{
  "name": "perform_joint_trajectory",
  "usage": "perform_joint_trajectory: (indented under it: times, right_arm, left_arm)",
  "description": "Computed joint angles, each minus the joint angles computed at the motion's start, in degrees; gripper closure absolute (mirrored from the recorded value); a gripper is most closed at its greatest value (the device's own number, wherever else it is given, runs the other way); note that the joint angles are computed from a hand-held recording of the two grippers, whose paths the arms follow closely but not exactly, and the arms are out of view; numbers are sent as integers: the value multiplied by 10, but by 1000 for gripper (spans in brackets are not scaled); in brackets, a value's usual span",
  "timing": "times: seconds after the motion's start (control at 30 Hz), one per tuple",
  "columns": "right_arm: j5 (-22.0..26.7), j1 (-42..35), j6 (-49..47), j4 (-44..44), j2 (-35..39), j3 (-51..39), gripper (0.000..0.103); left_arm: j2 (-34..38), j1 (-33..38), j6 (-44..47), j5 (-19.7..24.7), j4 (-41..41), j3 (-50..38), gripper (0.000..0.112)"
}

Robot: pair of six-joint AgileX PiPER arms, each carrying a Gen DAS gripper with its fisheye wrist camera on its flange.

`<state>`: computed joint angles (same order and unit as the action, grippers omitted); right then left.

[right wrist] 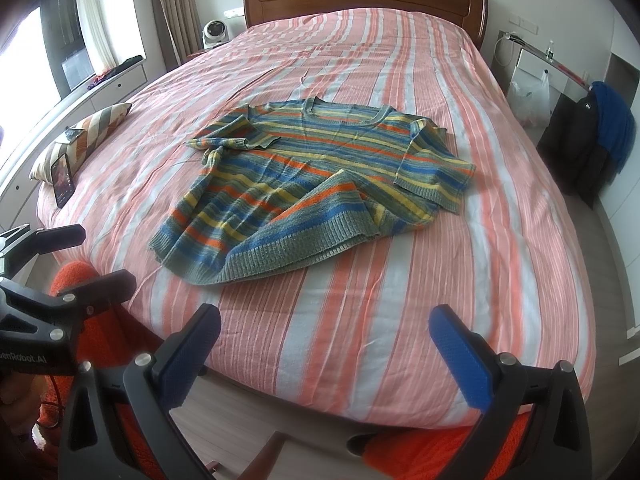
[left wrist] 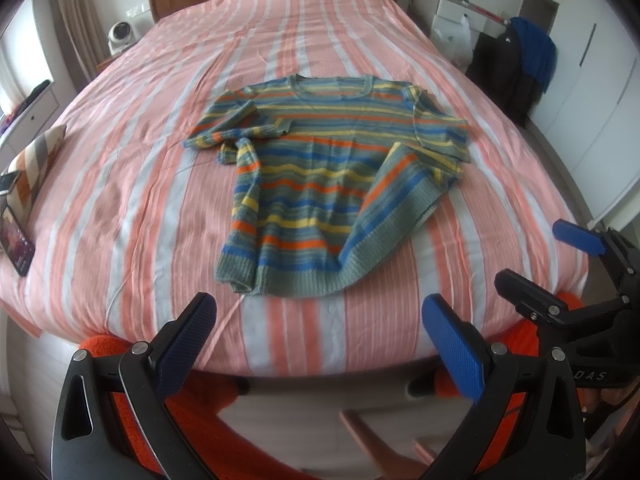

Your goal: Fold small clothes

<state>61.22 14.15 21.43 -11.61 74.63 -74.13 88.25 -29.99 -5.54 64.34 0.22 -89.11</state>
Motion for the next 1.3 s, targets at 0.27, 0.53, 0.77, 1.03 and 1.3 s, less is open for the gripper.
perform_joint_trajectory:
  times: [0.27, 0.53, 0.77, 1.03, 1.3]
  right_arm:
    - [-1, -1, -2, 2, 0, -1, 1]
    - [-3, 0, 1, 1, 1, 3, 1]
    - [-11, 3, 6, -2, 6, 11, 1]
    - [-49, -92, -16, 19, -10, 34, 1]
    - [-104, -189, -275, 231, 166, -76, 1]
  left_arm:
    - [2, -2, -3, 4, 1, -4, 10]
    - [2, -4, -6, 7, 2, -4, 10]
    - [2, 13, 16, 0, -4, 1, 10]
    - [41, 170, 66, -27, -66, 30, 10]
    - [147, 168, 165, -84, -114, 11, 11]
